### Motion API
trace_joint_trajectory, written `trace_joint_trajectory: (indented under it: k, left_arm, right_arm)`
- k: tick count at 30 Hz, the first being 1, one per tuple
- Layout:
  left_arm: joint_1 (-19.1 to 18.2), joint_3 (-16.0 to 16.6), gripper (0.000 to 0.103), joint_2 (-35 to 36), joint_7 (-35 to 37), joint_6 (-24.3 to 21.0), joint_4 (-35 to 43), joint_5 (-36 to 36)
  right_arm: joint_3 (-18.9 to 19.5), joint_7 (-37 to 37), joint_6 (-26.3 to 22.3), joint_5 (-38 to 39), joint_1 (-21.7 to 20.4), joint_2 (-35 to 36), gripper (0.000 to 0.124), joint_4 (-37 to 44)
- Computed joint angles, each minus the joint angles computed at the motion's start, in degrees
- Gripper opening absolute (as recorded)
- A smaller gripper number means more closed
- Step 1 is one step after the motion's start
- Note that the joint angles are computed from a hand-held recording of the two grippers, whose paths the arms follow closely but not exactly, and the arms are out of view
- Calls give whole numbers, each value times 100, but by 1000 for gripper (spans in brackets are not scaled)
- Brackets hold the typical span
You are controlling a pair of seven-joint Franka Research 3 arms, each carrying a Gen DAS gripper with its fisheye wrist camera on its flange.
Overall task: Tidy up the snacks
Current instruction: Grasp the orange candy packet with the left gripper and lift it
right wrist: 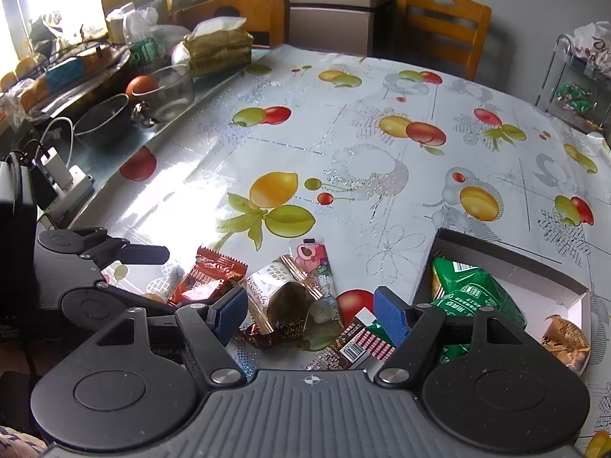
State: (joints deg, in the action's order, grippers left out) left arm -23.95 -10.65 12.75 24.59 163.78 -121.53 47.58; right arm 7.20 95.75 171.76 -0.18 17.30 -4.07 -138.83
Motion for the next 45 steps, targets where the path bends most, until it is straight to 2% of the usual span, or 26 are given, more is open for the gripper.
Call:
trace_joint_trajectory:
  k: [4,8,12,16,21,26,32,37,45]
  left_arm:
    - [109,-81,81,47,321,26,-26,-333]
    - [30,-6,70,47,343,-9,-17,-201]
    - [7,17,68,54,353,-28,-6,-88]
    - [36,-14,59,35,499,-23,-23,-114]
    - [90,-66,49,-3,809,117,-96,-239]
    - [81,-38,49,-42,927,178,-152,-226]
    - [142,-36,49,-61,1120,386,-235,-313]
    - [206,-51,49,-51,1426,642,-269,-459]
    - [244,-80,49,86,2106,821,-203,-889]
  right_arm:
    - [-3,-22,-49,30,30,55,73,66]
    - [-24,-41,-72,96,61,104,73,120]
    - [-27,39,-113,26,78,152,73,162]
    - [-41,36,-140,85,117,188,73,193]
    - [-64,-194,-199,637,223,243,73,239]
    - [-69,-649,-280,1731,338,354,73,359]
    - [-42,-720,-316,2315,384,509,71,510]
    - [-35,-511,-390,2486,390,660,68,645]
    - [-126,260,-523,1915,453,951,60,917]
